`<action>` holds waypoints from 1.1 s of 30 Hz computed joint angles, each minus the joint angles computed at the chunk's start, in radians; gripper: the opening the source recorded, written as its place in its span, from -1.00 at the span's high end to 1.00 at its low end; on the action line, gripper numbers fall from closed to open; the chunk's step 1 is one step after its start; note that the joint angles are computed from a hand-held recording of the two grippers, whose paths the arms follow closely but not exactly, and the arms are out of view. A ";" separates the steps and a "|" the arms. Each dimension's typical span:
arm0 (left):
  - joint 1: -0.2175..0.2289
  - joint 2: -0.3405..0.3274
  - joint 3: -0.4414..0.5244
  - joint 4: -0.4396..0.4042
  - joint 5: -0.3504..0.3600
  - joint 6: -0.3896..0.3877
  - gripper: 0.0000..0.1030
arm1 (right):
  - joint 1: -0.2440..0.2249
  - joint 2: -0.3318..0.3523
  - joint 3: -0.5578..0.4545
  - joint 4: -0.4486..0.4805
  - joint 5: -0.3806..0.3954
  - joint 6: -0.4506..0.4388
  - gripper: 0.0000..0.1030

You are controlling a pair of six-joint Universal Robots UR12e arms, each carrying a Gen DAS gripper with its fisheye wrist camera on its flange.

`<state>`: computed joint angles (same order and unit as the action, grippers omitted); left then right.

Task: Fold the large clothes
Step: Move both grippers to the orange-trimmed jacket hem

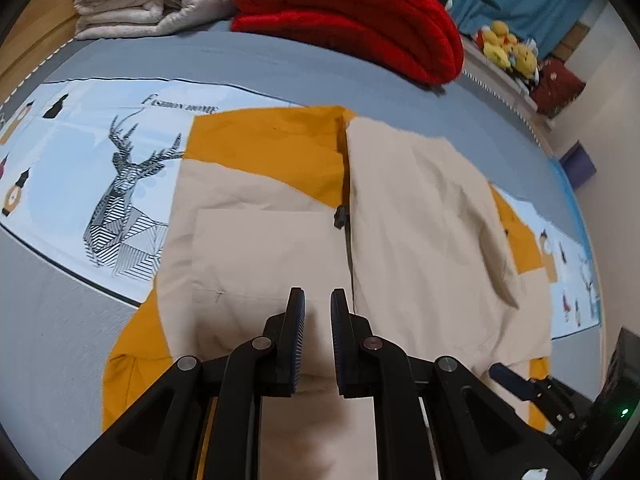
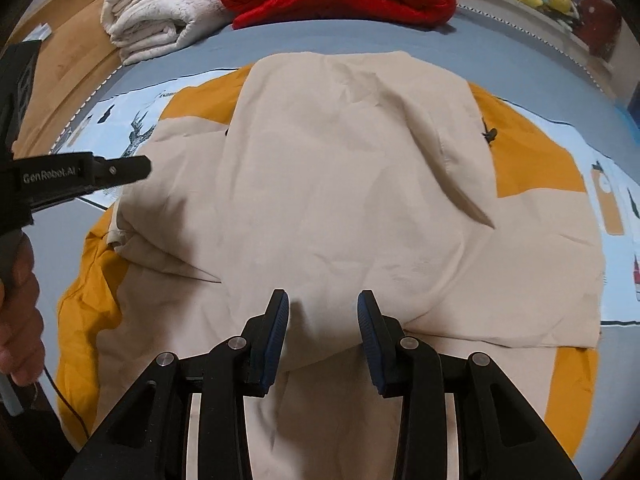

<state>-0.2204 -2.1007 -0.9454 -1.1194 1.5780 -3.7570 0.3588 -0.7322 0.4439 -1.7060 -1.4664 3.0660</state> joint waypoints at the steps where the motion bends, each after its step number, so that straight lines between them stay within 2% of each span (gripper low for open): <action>1: 0.000 0.006 -0.005 0.006 0.002 0.000 0.79 | 0.001 -0.006 0.005 -0.004 -0.004 -0.001 0.27; 4: -0.007 0.027 -0.019 0.034 0.033 0.009 0.79 | 0.014 -0.005 -0.002 -0.013 -0.016 0.000 0.27; 9: -0.015 0.080 -0.065 0.096 0.083 0.029 0.79 | 0.021 -0.068 0.077 -0.090 -0.034 -0.023 0.27; 13: -0.025 0.128 -0.110 0.148 0.106 0.089 0.79 | 0.022 -0.129 0.159 -0.170 -0.048 -0.028 0.27; 18: -0.041 0.200 -0.187 0.247 0.154 0.171 0.81 | 0.012 -0.245 0.313 -0.377 -0.062 -0.036 0.27; 20: -0.044 0.253 -0.238 0.271 0.165 0.154 0.82 | 0.001 -0.291 0.367 -0.471 -0.046 -0.029 0.54; 21: -0.044 0.273 -0.256 0.268 0.163 0.142 0.83 | -0.010 -0.323 0.404 -0.536 -0.030 -0.029 0.82; 24: -0.044 0.357 -0.339 0.258 0.139 0.142 0.83 | -0.048 -0.422 0.511 -0.677 -0.016 0.024 0.82; 26: -0.051 0.400 -0.390 0.246 0.142 0.170 0.83 | -0.086 -0.493 0.593 -0.721 0.015 0.065 0.82; 28: -0.053 0.453 -0.462 0.222 0.135 0.195 0.83 | -0.121 -0.556 0.667 -0.720 0.030 0.082 0.77; 29: -0.049 0.474 -0.494 0.217 0.116 0.189 0.83 | -0.139 -0.584 0.701 -0.690 0.033 0.078 0.75; 31: -0.036 0.508 -0.557 0.208 0.073 0.148 0.83 | -0.171 -0.636 0.771 -0.612 0.013 0.077 0.57; 33: -0.015 0.528 -0.608 0.179 0.025 0.053 0.84 | -0.192 -0.667 0.829 -0.573 -0.007 0.076 0.50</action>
<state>-0.2352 -1.5728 -1.5532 -0.9408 1.6027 -3.7039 0.1668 -1.3997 1.2731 -2.2788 -1.4733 3.1417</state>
